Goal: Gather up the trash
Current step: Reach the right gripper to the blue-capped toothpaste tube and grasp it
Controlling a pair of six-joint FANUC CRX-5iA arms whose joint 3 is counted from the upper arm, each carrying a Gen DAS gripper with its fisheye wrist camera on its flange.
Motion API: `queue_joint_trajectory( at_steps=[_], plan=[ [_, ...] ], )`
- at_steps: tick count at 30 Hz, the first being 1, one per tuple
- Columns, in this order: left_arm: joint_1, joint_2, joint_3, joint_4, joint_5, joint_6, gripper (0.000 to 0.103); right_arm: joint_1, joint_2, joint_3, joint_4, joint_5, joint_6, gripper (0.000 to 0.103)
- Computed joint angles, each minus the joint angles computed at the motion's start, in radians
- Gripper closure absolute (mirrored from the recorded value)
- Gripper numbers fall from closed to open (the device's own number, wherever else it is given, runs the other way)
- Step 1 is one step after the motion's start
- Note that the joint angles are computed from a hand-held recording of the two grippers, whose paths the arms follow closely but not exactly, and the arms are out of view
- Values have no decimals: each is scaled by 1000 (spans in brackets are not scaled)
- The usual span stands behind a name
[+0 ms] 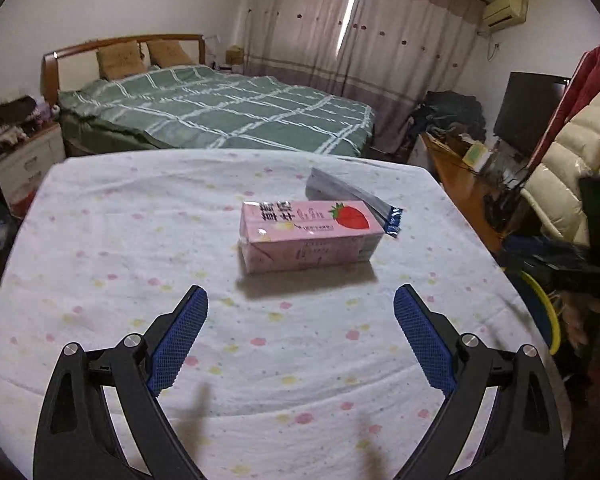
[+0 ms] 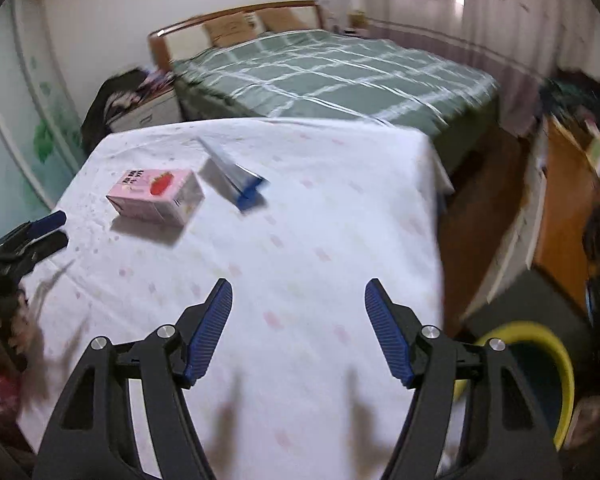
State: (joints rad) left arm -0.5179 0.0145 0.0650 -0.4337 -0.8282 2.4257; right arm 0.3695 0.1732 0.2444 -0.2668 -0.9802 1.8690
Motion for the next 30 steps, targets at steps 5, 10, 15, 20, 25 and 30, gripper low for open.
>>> queue_joint_trajectory(
  at_steps=[5, 10, 15, 20, 25, 30],
  plan=[
    [43, -12, -56, 108, 80, -24, 10, 88, 114, 101, 61, 24, 22, 38],
    [64, -25, -85, 138, 111, 1, 10, 146, 219, 194, 139, 28, 24, 39],
    [70, -33, -101, 161, 126, -10, 10, 182, 294, 250, 222, 28, 27, 44],
    [58, -27, -86, 143, 113, -13, 10, 182, 342, 317, 216, -10, 43, 55],
    [52, -30, -90, 148, 115, -6, 10, 178, 379, 382, 191, -74, 46, 74],
    [42, -30, -87, 139, 108, 3, 10, 165, 362, 370, 164, -95, 5, 76]
  ],
)
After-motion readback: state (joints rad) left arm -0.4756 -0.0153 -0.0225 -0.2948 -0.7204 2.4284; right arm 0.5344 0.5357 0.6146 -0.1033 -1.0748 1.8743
